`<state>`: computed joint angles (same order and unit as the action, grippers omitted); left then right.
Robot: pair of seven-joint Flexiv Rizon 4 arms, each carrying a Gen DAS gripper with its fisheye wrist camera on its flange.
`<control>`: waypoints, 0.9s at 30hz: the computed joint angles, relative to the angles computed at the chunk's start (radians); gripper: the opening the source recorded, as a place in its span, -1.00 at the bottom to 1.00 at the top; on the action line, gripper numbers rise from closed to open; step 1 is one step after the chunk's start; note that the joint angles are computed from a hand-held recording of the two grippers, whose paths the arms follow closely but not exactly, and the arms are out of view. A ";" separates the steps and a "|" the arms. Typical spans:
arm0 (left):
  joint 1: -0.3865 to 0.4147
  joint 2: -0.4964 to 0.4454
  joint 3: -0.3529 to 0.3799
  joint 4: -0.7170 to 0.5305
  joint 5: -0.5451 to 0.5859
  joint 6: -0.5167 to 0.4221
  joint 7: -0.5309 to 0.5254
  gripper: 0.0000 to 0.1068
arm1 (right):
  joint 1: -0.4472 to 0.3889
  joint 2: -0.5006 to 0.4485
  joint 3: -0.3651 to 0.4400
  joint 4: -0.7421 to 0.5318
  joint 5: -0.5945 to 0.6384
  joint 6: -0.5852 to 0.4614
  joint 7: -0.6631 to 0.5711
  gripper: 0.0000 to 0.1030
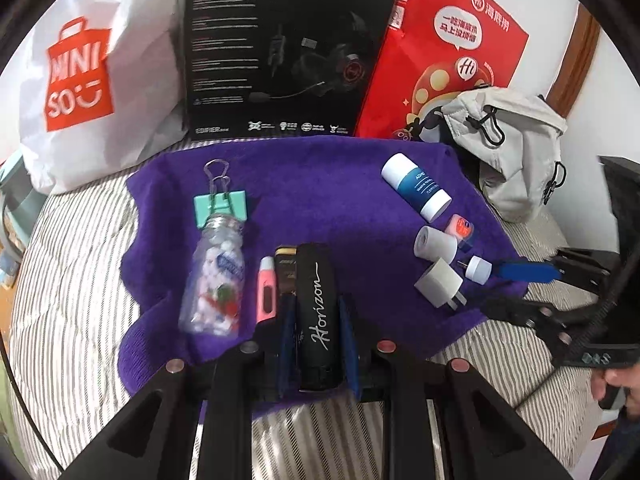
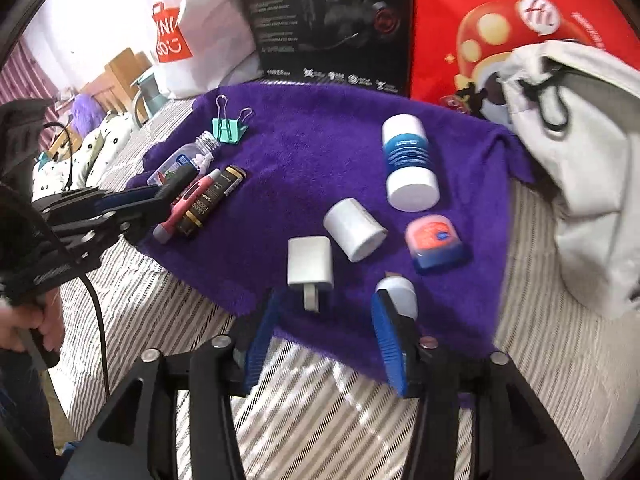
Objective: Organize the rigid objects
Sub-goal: 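Place the Horizon case beside the bottle and the charger on the towel, open both tools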
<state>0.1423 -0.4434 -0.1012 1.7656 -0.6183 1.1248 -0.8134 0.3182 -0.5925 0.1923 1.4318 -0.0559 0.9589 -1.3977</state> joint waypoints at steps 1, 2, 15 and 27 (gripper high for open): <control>-0.008 -0.010 0.006 -0.016 0.016 -0.008 -0.013 -0.60 | 0.004 0.015 -0.010 0.024 -0.006 0.017 0.015 -0.01; -0.013 -0.016 0.010 -0.026 0.028 -0.013 -0.023 -0.60 | 0.005 0.024 -0.013 0.038 -0.007 0.029 0.024 0.00; -0.058 -0.106 0.040 -0.136 0.196 -0.070 -0.144 -0.60 | -0.036 0.080 0.008 0.143 0.031 0.104 0.065 0.10; -0.094 -0.110 0.074 -0.149 0.329 -0.028 -0.185 -0.59 | -0.042 0.098 0.008 0.182 0.032 0.137 0.095 0.11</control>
<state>0.0480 -0.5536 -0.0271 1.6167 -0.2896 1.0972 -0.9983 0.2761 -0.4940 0.2003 1.6139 -0.0240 1.0963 -1.3022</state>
